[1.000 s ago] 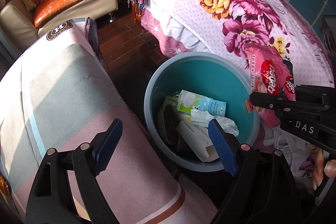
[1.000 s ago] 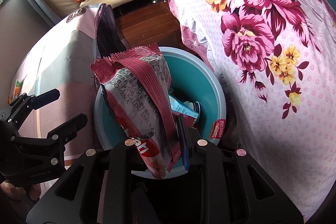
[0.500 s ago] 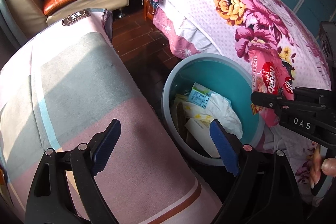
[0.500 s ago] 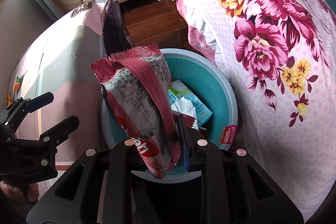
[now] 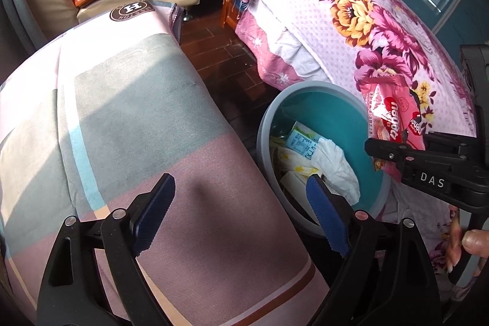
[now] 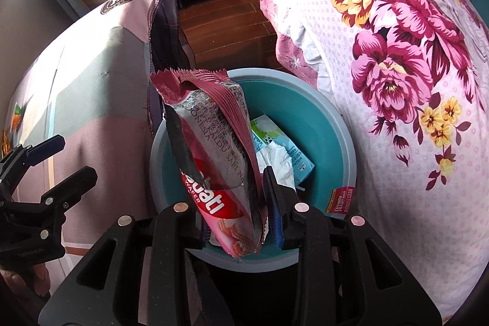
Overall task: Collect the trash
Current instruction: 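Open both grippers to drop the carton and wrapper into the bin, then move both grippers back to the orange snack bag and white cup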
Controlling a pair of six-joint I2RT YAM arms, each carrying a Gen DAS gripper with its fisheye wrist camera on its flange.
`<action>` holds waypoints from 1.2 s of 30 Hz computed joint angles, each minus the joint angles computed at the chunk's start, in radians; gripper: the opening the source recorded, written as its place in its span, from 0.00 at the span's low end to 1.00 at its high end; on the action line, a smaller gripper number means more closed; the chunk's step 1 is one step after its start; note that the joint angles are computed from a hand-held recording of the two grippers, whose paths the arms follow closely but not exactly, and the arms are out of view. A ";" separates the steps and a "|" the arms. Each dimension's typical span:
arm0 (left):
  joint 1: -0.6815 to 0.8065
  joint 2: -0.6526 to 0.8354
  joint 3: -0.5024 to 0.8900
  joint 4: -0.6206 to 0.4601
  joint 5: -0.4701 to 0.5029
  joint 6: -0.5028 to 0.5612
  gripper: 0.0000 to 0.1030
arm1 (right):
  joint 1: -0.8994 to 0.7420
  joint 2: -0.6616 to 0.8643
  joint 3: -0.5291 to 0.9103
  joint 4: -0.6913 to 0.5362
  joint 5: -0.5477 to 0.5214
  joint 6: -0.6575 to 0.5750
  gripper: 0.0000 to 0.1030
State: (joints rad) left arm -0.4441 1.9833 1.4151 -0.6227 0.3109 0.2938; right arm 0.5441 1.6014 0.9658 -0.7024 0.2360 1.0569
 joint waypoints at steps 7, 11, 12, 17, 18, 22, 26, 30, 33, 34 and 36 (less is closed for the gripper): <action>0.037 0.009 0.011 -0.027 0.030 0.005 0.87 | 0.029 0.034 0.075 -0.083 0.040 0.025 0.66; 0.067 -0.009 -0.004 -0.029 0.046 0.019 0.87 | 0.049 0.058 0.125 -0.126 0.046 0.039 0.73; 0.076 -0.014 -0.008 -0.030 0.050 0.025 0.87 | 0.055 0.067 0.141 -0.136 0.047 0.041 0.73; 0.127 -0.028 -0.007 -0.046 0.071 0.038 0.88 | 0.095 0.123 0.235 -0.184 0.053 0.051 0.73; 0.138 -0.032 -0.009 -0.049 0.076 0.041 0.88 | 0.103 0.136 0.257 -0.195 0.054 0.052 0.73; 0.192 -0.050 -0.017 -0.061 0.096 0.059 0.88 | 0.138 0.189 0.354 -0.240 0.066 0.057 0.74; 0.257 -0.068 -0.026 -0.076 0.113 0.086 0.88 | 0.171 0.251 0.462 -0.283 0.074 0.055 0.74; 0.334 -0.079 -0.030 -0.092 0.117 0.127 0.88 | 0.198 0.334 0.589 -0.319 0.070 0.044 0.75; 0.411 -0.074 -0.012 -0.106 0.121 0.151 0.88 | 0.218 0.423 0.722 -0.354 0.063 0.020 0.76; 0.445 -0.069 0.001 -0.113 0.128 0.161 0.88 | 0.223 0.453 0.767 -0.364 0.058 0.010 0.75; 0.511 -0.054 0.032 -0.119 0.131 0.171 0.88 | 0.230 0.519 0.868 -0.384 0.045 -0.012 0.75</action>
State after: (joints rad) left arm 0.0673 1.9296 1.4473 -0.7414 0.4416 0.4652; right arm 0.7745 2.1206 1.8343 -1.0862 0.2814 1.0451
